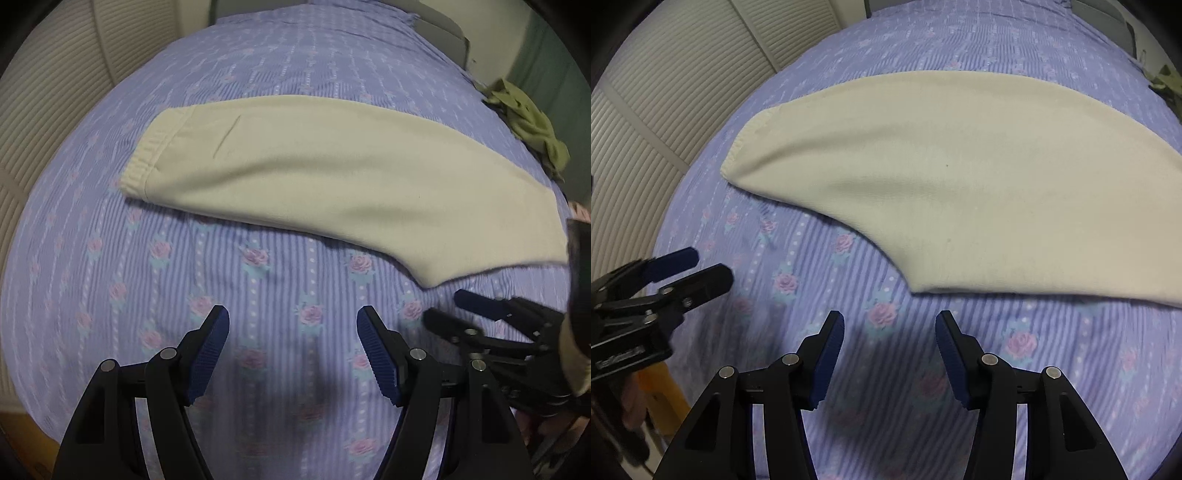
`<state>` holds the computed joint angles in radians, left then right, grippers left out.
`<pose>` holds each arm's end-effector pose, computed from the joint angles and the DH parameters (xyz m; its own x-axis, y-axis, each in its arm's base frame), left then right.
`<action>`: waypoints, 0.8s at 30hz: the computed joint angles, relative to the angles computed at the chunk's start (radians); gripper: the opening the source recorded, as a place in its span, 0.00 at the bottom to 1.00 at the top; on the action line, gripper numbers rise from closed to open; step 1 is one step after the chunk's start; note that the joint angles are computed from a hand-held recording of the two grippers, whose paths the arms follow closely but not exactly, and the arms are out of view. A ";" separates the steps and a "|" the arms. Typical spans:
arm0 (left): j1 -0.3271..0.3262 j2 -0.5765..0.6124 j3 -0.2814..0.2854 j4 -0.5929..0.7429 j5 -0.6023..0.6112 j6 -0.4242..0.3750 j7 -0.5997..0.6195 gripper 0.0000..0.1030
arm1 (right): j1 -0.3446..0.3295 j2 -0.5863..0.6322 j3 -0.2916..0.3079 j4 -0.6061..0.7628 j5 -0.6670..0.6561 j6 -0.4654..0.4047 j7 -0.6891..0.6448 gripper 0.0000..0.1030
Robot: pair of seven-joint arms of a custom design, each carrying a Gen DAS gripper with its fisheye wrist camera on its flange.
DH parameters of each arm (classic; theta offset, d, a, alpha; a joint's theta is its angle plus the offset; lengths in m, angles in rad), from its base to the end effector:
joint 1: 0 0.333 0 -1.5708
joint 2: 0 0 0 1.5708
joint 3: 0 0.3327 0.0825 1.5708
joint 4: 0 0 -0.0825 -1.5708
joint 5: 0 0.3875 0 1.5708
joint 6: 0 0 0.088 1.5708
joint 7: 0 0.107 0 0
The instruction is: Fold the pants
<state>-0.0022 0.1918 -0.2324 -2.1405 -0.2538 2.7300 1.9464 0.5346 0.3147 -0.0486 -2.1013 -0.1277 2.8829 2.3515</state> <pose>0.5900 -0.1268 0.3733 -0.3897 -0.9177 0.0771 -0.8485 0.3252 -0.4175 0.5500 0.3005 0.3325 -0.1185 -0.9632 -0.2413 -0.8994 0.2071 -0.3849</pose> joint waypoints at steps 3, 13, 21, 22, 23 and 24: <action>-0.020 -0.007 0.011 -0.025 0.035 0.036 -0.070 0.69 | 0.039 0.008 -0.056 -0.014 -0.048 0.031 0.048 0.48; -0.040 -0.077 0.024 -0.116 0.111 0.098 -0.185 0.69 | 0.016 -0.007 -0.053 -0.059 -0.084 0.135 0.009 0.47; -0.070 -0.096 0.049 -0.153 0.238 0.138 -0.279 0.69 | 0.032 0.028 -0.050 -0.061 0.032 0.168 -0.079 0.47; -0.069 -0.096 0.048 -0.153 0.239 0.138 -0.285 0.69 | 0.045 0.033 -0.063 -0.054 0.036 0.175 -0.081 0.47; -0.069 -0.095 0.047 -0.153 0.240 0.136 -0.293 0.69 | 0.082 0.038 -0.106 -0.044 0.022 0.180 -0.066 0.47; -0.067 -0.095 0.045 -0.152 0.234 0.134 -0.294 0.69 | 0.123 0.037 -0.152 -0.036 0.002 0.177 -0.049 0.47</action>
<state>-0.0690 0.0966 -0.1873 -2.2921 -0.0203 2.8639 1.6521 0.6578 0.3513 -0.2004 -2.1371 -0.1258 3.0603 2.3027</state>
